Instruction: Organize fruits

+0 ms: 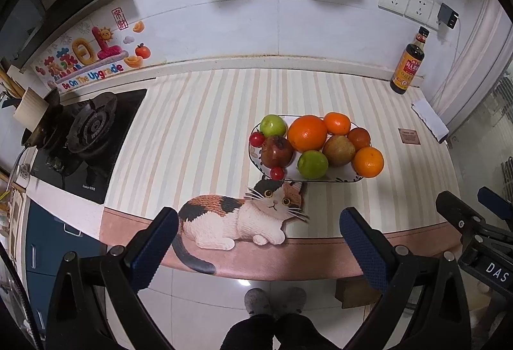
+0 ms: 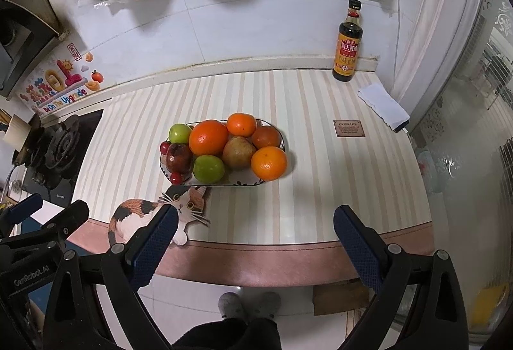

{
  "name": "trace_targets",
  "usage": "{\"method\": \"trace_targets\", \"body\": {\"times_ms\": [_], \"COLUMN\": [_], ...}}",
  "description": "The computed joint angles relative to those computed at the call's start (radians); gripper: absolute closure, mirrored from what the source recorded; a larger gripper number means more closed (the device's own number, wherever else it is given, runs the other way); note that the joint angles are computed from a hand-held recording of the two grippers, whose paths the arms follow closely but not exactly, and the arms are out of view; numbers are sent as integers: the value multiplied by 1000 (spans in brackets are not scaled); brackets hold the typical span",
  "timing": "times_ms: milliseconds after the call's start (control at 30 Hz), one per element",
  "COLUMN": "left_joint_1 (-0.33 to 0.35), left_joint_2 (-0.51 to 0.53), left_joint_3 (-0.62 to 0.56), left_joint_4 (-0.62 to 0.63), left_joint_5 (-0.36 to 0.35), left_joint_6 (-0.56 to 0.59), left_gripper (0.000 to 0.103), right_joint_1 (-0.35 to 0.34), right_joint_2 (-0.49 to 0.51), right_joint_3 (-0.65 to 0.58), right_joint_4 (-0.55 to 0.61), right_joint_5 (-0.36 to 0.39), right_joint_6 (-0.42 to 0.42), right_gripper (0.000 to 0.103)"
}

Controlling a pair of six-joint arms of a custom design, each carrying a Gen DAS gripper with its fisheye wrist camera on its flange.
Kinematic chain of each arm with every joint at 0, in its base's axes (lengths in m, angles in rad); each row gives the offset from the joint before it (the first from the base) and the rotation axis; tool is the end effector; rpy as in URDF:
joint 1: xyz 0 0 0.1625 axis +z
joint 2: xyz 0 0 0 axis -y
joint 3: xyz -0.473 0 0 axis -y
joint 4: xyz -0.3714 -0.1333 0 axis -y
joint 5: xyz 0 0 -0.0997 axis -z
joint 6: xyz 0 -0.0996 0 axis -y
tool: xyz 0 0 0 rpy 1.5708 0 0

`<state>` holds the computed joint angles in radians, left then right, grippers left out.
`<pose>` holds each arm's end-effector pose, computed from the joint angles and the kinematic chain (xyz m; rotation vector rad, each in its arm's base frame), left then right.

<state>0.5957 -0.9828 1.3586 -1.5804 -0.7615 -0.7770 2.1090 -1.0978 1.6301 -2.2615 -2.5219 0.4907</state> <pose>-0.4446 -0.5495 0.3199 0.4111 2.2825 -0.4866 0.3745 -0.5254 0.3537 -0.0390 -2.2833 0.7358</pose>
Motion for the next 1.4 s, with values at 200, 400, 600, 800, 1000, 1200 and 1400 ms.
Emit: {"method": "trace_targets", "body": {"times_ms": [200,400,600,800,1000,1200,1400], "left_joint_1": [-1,-3,-6,-10,-16,-16,-16], "left_joint_2": [-7,-16,-23,-28,-36,-41,-41], "left_joint_3": [2,12,22,21,18,17,15], "left_joint_4": [7,10,1,6,7,7,12], "left_joint_5": [0,-2,4,7,14,18,17], "left_joint_6": [-7,-16,-12,-19,-16,-12,-13], "left_gripper": [0,0,0,0,0,0,0], "right_joint_1": [6,8,16,27,36,40,41], "right_joint_2": [0,1,3,8,14,15,17], "right_joint_3": [-3,-2,2,-10,-19,-23,-24], "right_joint_4": [0,-1,-14,-21,-27,-34,-33], "right_joint_5": [1,-3,-7,-4,-6,-7,-7], "right_joint_6": [-4,-3,-5,-15,-25,-30,-27], "right_gripper": [3,3,3,3,3,3,3]}}
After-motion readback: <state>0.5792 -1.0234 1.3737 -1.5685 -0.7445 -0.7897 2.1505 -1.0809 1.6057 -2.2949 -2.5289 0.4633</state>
